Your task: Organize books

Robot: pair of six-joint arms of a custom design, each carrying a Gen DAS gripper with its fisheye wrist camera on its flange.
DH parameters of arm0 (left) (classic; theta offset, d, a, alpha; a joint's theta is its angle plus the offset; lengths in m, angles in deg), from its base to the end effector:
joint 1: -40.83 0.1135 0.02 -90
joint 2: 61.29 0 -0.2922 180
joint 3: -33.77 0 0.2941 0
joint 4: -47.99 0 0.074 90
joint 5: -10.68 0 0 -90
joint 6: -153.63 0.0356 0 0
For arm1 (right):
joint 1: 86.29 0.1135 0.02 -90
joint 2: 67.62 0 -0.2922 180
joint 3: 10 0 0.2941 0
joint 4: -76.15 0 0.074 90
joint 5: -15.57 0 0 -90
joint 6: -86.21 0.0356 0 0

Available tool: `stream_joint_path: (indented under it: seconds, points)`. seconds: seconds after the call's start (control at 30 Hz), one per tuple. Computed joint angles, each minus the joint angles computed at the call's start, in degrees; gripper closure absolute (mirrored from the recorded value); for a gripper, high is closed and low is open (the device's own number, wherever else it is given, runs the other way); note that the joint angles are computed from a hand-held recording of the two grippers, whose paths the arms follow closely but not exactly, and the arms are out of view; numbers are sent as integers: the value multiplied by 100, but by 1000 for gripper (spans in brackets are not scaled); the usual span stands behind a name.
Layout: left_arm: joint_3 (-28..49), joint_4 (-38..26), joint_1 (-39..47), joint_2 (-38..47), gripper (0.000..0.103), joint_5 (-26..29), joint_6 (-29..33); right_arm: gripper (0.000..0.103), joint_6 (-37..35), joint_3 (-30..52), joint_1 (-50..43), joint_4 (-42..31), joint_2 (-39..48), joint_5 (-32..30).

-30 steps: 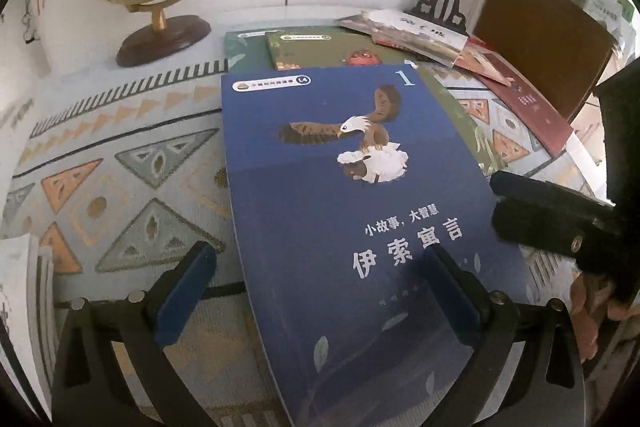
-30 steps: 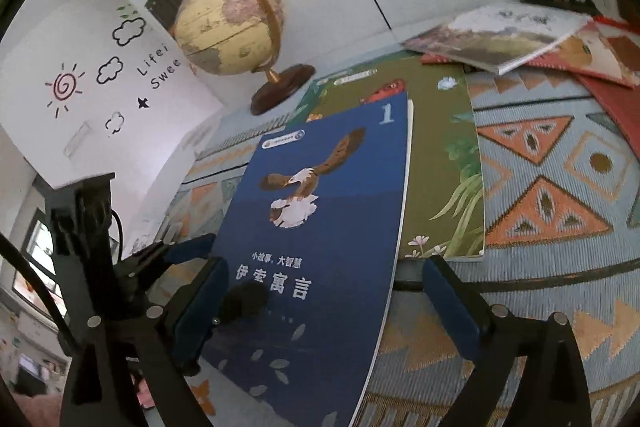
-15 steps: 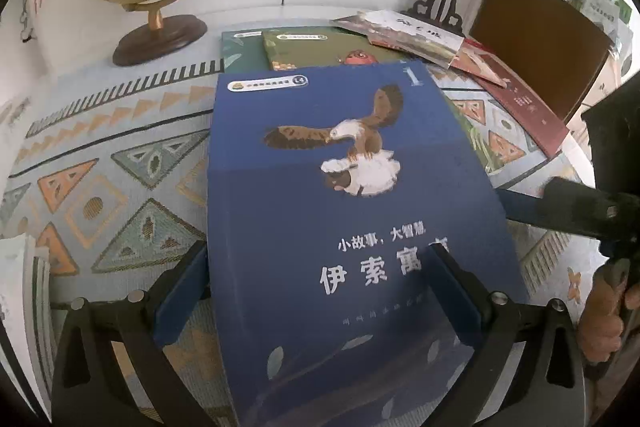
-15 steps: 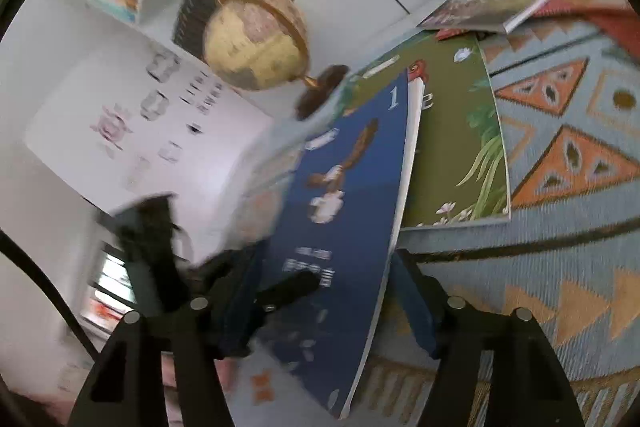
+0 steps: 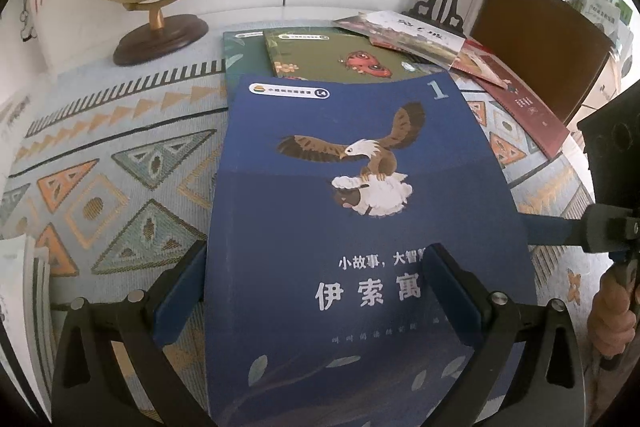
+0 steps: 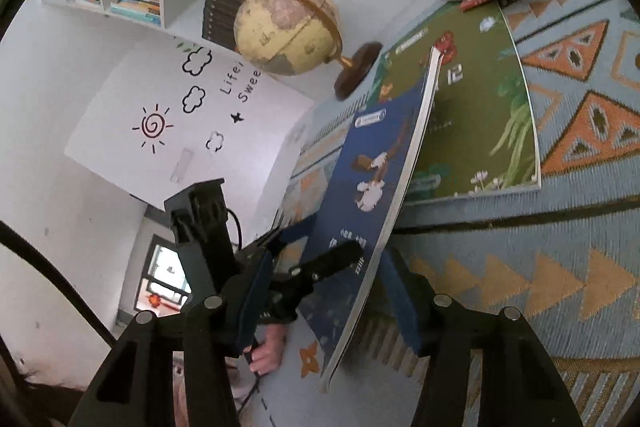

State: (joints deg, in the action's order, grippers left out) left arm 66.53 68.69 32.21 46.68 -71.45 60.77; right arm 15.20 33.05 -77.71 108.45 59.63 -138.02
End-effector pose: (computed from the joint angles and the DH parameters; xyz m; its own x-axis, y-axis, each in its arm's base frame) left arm 0.2451 -0.0421 0.0181 -0.8153 0.0736 -0.5743 0.1866 0.9724 -0.1403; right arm 0.2741 0.0736 -0.0172 -0.9352 0.0053 -0.3541 -0.3263 0.3761 0.8672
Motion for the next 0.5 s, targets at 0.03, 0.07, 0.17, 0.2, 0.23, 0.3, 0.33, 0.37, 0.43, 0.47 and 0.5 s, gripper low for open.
stream_joint_path:
  seconds: [0.03,0.07,0.17,0.2,0.23,0.3,0.33,0.37,0.43,0.47,0.5]
  points:
    - [3,1,13,8,0,5,12,47,35,2,-2,9,17,32]
    - [8,-7,0,12,0,-28,20,47,10,12,16,-71,4,136]
    - [10,3,8,26,0,-24,38,47,46,-11,189,-100,-79,533]
    - [4,21,27,32,0,6,42,47,131,-2,267,0,-55,583]
    - [4,28,30,35,0,13,38,47,184,-1,405,68,-75,710]
    - [-1,50,55,43,0,50,43,50,165,-57,642,62,-212,1152]
    - [-21,89,96,45,0,118,47,61,185,-108,734,98,-273,1425]
    - [-73,155,166,25,1,255,41,71,220,-143,771,123,-305,1667]
    - [-234,326,377,-55,10,662,71,93,237,-201,712,134,-359,2057]
    - [-287,346,498,-86,12,957,97,93,279,-230,658,203,-350,2089]
    - [-291,323,570,-92,12,1175,95,93,243,-263,608,220,-374,2157]
